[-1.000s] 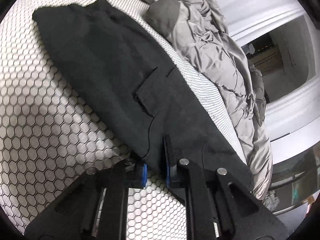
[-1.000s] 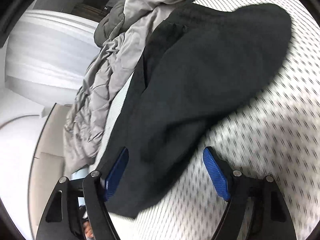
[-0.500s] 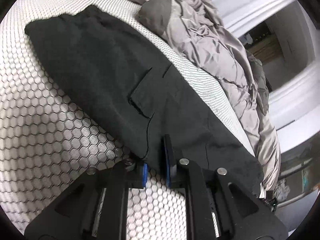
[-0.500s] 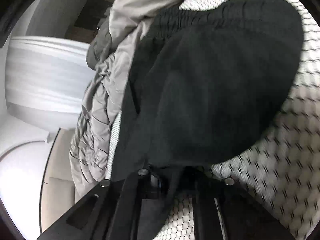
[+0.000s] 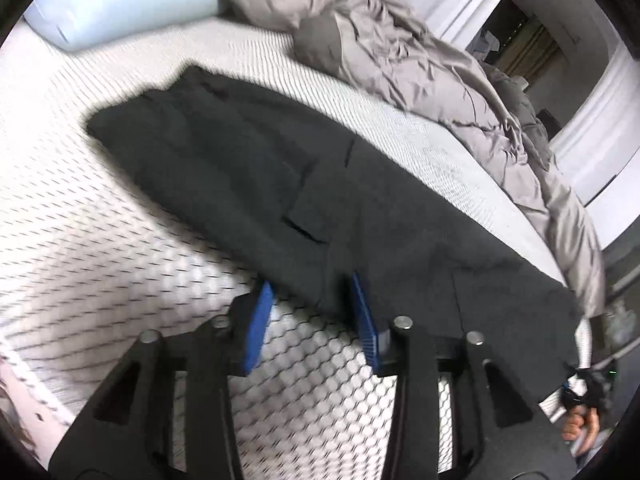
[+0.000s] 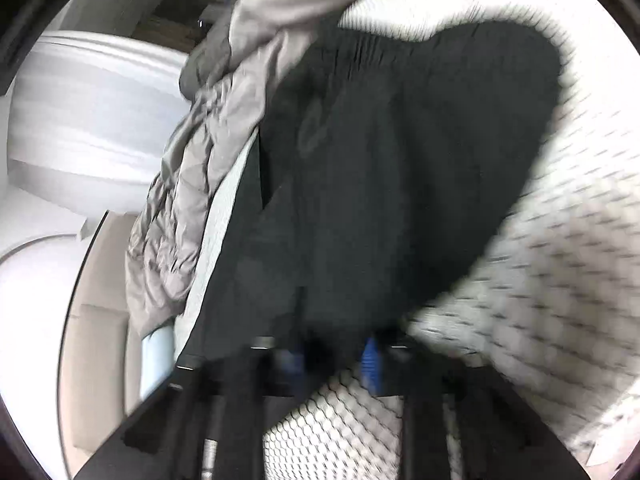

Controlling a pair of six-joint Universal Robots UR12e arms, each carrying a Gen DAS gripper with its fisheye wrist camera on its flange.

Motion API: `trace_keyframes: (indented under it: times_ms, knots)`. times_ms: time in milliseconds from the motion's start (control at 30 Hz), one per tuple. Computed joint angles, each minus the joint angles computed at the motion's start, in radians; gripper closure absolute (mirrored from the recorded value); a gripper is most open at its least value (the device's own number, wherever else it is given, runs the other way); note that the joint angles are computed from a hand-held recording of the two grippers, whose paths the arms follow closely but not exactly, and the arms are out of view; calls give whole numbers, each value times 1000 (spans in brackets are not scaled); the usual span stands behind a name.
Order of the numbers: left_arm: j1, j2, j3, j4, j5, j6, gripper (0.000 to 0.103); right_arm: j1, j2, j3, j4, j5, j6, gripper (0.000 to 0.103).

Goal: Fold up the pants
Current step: 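Open both tools and withdraw them above the folded pants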

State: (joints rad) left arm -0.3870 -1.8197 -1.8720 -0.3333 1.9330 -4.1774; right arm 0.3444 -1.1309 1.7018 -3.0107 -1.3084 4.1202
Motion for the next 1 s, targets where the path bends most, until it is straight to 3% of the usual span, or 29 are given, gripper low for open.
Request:
trace_keyframes:
  times_ms: [33,100,133,200,233,267,300,367,433,533,567,633,700,767,800,833,933,1000]
  knots:
    - [-10,7,-2,-8,24,0,50,10,-23,18,-1,-71,-5,46]
    - [-40,27,-16,19,92,8,37,36,-57,26,50,-226,-36,42]
    - [-55,33,-19,35,124,16,26,56,-76,21,95,-329,-75,41]
    - [-77,30,-15,92,164,58,13,90,-78,-6,124,-450,-191,28]
    - [-84,24,-3,107,169,90,4,101,-70,-27,131,-469,-266,13]
    - [-88,16,15,113,158,136,1,108,-65,-42,133,-474,-317,7]
    - [-92,1,37,124,143,189,1,123,-47,-76,142,-478,-408,7]
    - [-100,-43,103,111,130,268,1,137,-21,-125,173,-458,-506,3]
    - [-105,-95,170,125,97,341,1,155,25,-201,241,-385,-630,3]
    - [-109,-191,292,126,-37,474,1,178,104,-329,380,-316,-776,3]
    - [-107,-224,335,99,-103,515,1,188,118,-338,383,-300,-806,3]
    - [-112,-265,397,12,-162,564,1,194,156,-380,424,-226,-879,3]
    - [-120,-288,428,-59,-151,580,1,199,167,-379,457,-238,-918,3]
    - [-123,-291,433,-164,-131,607,1,201,156,-358,469,-315,-964,3]
    - [-123,-289,422,-176,-112,602,1,193,135,-328,457,-357,-965,3]
    - [-124,-278,394,-165,-100,591,1,186,112,-297,447,-411,-951,3]
    - [-118,-246,341,-141,-84,539,1,160,56,-200,433,-694,-855,2]
    - [-112,-230,317,-139,-72,520,1,130,32,-166,459,-732,-740,3]
